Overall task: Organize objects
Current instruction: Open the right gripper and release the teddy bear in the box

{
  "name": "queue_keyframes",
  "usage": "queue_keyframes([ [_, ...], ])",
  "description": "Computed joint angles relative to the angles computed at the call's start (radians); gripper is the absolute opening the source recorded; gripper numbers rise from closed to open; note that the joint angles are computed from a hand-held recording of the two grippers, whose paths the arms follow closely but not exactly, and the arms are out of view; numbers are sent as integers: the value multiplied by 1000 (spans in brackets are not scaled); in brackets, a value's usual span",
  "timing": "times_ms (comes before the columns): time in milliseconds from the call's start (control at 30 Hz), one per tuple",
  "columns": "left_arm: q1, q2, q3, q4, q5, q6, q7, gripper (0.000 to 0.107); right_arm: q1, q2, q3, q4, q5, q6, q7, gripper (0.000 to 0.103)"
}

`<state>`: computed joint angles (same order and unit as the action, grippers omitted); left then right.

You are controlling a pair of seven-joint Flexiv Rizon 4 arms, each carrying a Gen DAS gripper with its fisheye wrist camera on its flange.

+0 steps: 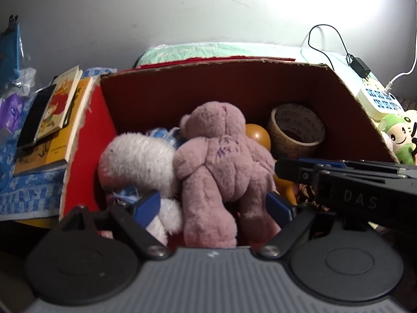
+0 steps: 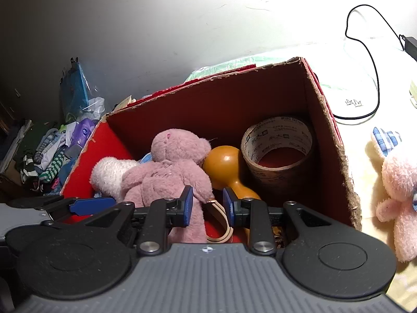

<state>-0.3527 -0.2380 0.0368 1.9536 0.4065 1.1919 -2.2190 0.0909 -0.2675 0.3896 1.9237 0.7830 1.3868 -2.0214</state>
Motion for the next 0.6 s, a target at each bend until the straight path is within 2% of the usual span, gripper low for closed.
queue_keyframes([
  [333,-6,1,-1,-14,16,-32,-23,90,4,14,-8,11,-2,6,7,28],
  [600,-28,28,3,-34,97,-67,-89,90,-4,50,-15,23,39,-6,-1,29],
])
